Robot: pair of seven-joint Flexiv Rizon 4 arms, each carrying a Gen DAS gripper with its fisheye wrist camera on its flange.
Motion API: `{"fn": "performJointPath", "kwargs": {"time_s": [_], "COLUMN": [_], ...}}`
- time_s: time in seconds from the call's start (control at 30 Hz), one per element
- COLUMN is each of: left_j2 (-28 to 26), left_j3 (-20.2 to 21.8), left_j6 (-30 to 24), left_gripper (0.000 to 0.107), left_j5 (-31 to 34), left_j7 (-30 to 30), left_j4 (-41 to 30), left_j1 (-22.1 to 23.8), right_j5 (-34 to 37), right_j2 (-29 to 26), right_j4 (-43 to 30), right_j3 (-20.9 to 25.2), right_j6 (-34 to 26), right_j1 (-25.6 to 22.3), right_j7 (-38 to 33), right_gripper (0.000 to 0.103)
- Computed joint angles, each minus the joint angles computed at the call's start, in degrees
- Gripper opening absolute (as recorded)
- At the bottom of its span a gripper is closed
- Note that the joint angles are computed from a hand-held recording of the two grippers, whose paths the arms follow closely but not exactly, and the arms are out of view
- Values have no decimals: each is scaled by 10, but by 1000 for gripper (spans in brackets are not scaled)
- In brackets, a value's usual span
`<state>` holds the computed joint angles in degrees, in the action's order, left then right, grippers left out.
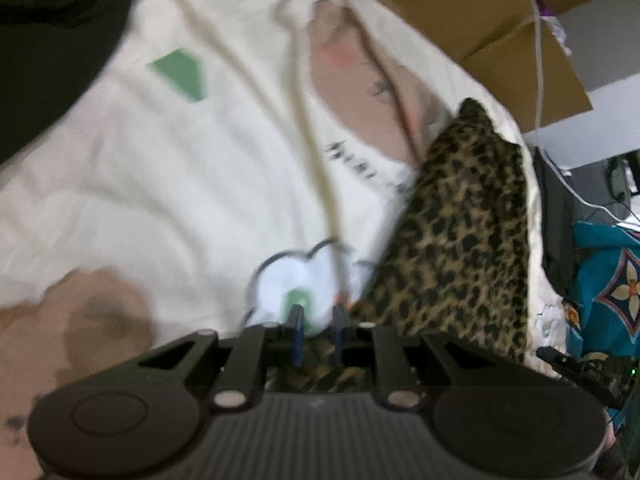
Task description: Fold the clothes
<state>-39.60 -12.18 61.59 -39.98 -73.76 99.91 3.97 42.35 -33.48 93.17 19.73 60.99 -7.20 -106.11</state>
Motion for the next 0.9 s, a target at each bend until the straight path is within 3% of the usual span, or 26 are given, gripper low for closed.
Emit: {"fn": "performJointPath", "kwargs": {"time_s": [0.33,0.73,0.9], "left_j2": [-79,-168,-189], "left_j3": [-39,-63,-49], "left_j6": [11,-68,-70], "left_gripper": [15,15,15], "left_j5": [20,56,70], "left_j7": [49,74,66], "left_j4": [-111,-257,-293], "left_j1": [-27,-84,-110], "right_j5": [-33,-92,-129], "right_j2": [-61,-118,-126], "right_j4": [-72,-131,-138], "right_j3": [13,33,21], "right_j6": [37,27,28], "right_j1": [38,63,87], "right_j7": [6,61,85], "right_gripper": [25,25,25]}}
